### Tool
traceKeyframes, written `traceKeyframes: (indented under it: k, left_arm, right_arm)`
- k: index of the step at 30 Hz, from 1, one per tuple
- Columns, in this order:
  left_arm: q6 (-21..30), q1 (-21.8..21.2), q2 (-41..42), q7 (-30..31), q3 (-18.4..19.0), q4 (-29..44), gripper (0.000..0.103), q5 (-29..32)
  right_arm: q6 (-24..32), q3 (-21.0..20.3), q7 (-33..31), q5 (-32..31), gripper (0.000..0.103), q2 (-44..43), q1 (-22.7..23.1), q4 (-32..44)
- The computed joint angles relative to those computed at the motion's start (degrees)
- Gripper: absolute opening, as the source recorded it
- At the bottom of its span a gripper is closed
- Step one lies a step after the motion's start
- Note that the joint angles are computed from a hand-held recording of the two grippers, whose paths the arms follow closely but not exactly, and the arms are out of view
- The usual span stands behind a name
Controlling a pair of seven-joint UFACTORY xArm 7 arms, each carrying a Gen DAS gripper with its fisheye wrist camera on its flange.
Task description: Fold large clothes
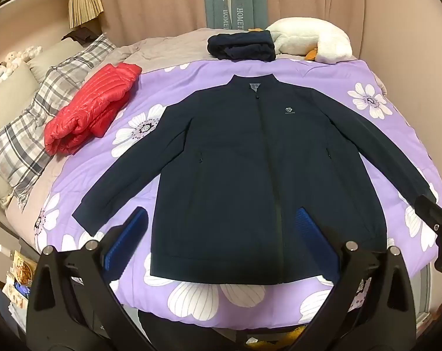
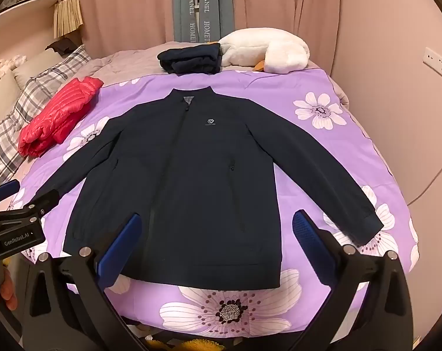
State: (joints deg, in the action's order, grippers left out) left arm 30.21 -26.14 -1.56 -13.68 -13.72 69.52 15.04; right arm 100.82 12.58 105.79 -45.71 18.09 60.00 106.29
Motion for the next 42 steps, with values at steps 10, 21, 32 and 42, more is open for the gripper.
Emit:
traceKeyframes:
  k: [10, 21, 32, 42]
  left_arm:
    - [1.12, -0.25, 0.09, -0.86, -0.41, 0.29, 0.101, 1.39]
    - [0.88, -0.37, 0.23, 0.5, -0.12, -0.09, 0.101, 0.67]
    - [1.86, -0.73, 1.22, 1.4, 0.0, 0.79, 0.101, 0.13]
    - [2.16, -1.15, 1.7, 0.93, -0.04, 1.01, 0.101, 0.54]
  right_arm:
    - [-0.37, 0.12, 0.19, 0.22, 0.102, -0.14, -0.23, -0.42]
    - [-0.87, 0.21, 0.96, 0.36, 0.102, -0.04, -0.34, -1.0]
    - [-1.95, 0.68, 1.84, 0.87, 0.102, -1.21, -1.08, -3.24]
    - [-3.03, 0.83, 1.8, 0.96, 0.102, -1.1, -1.55, -3.5]
